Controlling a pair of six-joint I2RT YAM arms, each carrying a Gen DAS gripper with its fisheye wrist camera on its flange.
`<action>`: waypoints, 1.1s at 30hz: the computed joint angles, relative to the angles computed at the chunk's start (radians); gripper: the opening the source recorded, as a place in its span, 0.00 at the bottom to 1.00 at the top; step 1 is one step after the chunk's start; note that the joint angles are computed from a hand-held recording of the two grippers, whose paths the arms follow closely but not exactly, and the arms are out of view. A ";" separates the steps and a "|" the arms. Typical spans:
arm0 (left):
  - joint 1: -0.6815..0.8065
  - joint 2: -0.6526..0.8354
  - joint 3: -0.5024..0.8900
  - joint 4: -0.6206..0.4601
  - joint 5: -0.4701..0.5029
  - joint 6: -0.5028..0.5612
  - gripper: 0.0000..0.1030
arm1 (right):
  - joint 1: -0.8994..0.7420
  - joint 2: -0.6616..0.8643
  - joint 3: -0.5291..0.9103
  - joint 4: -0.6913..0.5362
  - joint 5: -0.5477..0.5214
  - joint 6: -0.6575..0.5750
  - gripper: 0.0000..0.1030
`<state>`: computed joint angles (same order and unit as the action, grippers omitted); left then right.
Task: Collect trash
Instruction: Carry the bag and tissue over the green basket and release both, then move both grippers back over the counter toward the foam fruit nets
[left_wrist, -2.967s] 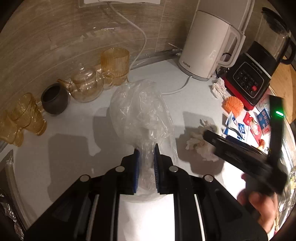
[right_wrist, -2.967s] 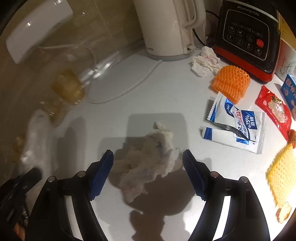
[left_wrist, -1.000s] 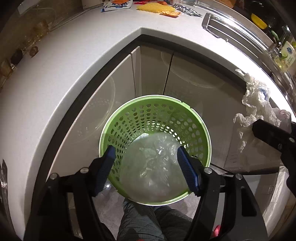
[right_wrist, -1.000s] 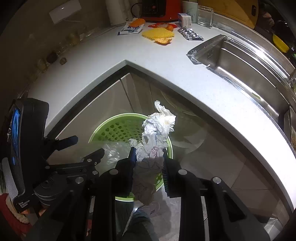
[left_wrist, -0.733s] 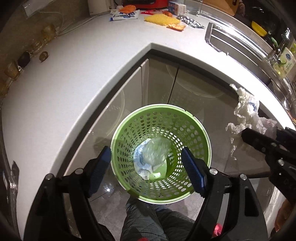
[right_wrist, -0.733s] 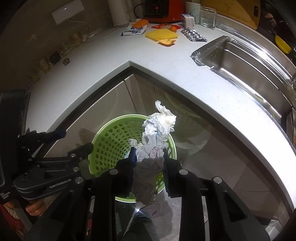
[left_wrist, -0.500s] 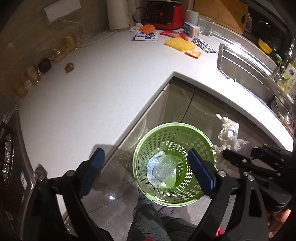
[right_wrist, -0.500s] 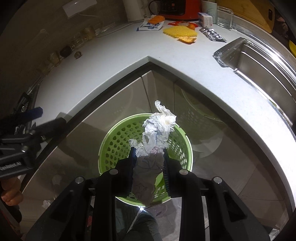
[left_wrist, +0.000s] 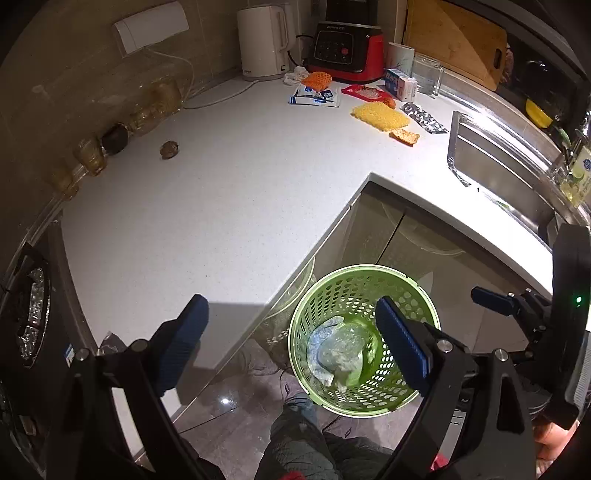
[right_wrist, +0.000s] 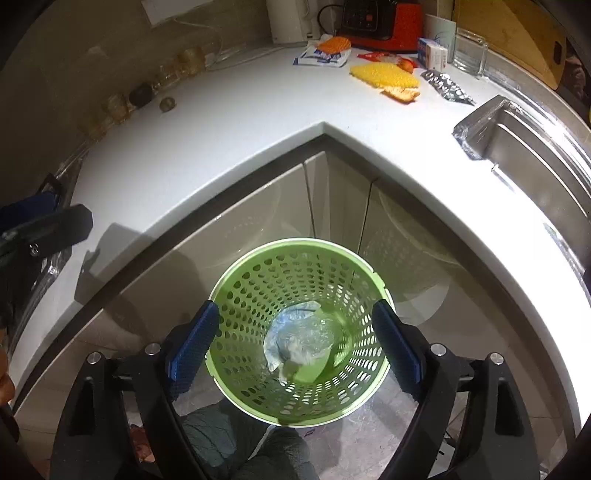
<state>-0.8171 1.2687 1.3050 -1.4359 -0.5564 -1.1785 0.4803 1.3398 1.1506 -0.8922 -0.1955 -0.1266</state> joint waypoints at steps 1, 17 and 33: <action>-0.001 0.000 0.009 -0.006 -0.004 0.001 0.86 | -0.007 -0.006 0.019 -0.010 0.000 0.001 0.83; 0.262 0.010 0.113 0.141 0.053 0.355 0.92 | -0.073 0.112 0.384 -0.071 0.028 0.022 0.97; 0.804 0.526 0.481 0.511 0.422 0.937 0.92 | -0.067 0.809 1.167 -0.155 0.118 0.150 0.97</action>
<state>-0.0126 1.7945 1.7856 -0.9250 -0.1344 -0.2417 0.4134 2.1492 2.3174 -1.0471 -0.0775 0.0236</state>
